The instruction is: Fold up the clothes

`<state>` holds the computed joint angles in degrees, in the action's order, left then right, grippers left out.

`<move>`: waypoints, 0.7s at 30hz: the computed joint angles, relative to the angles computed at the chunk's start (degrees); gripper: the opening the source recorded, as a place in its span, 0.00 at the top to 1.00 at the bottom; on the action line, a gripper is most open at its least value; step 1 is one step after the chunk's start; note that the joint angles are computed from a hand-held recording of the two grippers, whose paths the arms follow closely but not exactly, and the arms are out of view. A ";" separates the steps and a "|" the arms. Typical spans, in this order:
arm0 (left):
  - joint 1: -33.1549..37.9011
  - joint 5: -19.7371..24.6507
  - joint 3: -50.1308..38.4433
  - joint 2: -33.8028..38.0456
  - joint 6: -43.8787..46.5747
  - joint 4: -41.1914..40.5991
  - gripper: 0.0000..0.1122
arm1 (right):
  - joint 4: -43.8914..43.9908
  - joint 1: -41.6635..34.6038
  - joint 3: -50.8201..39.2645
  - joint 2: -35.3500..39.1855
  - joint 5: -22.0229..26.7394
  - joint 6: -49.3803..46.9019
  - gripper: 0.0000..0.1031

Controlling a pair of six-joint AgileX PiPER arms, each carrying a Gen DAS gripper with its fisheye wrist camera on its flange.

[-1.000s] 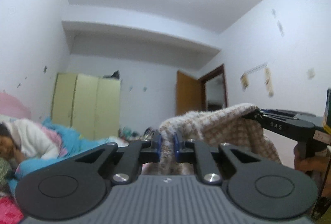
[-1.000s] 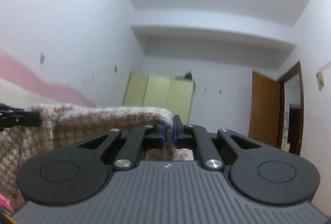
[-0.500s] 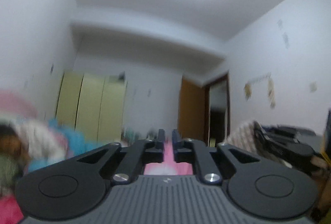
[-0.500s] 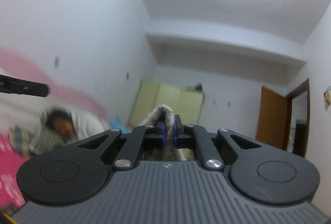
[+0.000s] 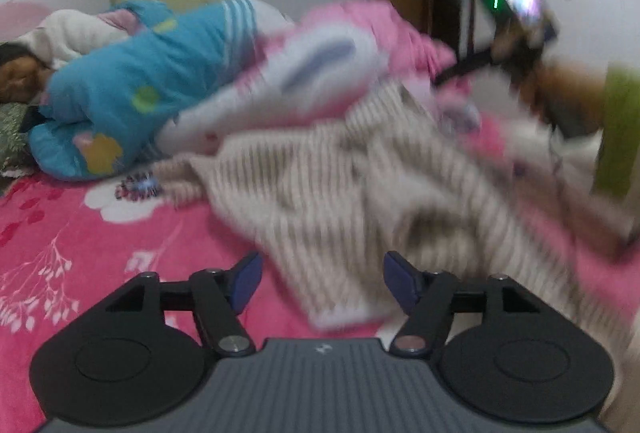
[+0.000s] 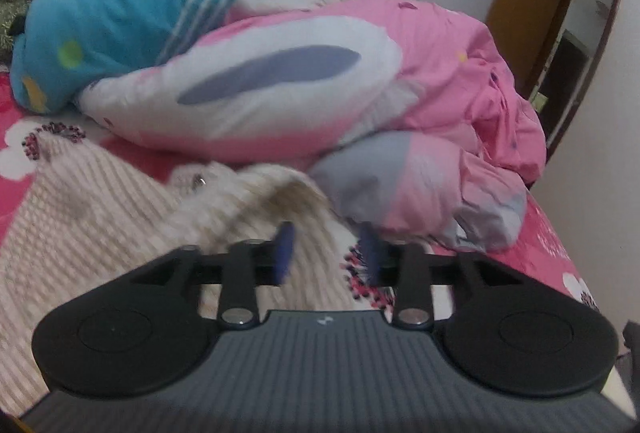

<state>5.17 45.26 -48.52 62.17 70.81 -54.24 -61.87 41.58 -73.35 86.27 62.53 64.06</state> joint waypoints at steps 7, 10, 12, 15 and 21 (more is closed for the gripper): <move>-11.19 -15.93 8.59 -1.64 4.71 3.60 0.35 | -10.99 15.02 9.71 -16.30 3.90 9.91 0.40; -17.31 -25.00 10.49 1.06 3.42 8.62 0.34 | -7.17 27.12 11.45 -18.73 4.32 8.11 0.38; -19.28 -26.74 10.75 2.49 -0.95 15.08 0.34 | -1.31 32.54 12.77 -16.79 0.37 6.61 0.38; -20.25 -27.60 11.45 4.56 -0.31 16.01 0.34 | 9.27 33.90 16.22 -13.70 -13.03 3.97 0.39; -24.44 -38.38 15.24 5.82 14.44 2.33 0.34 | 16.18 32.19 18.67 -2.11 -10.86 0.39 0.46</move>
<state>-19.26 6.88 -33.28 67.99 85.25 -51.90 -45.68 73.77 -54.68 84.16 51.67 64.45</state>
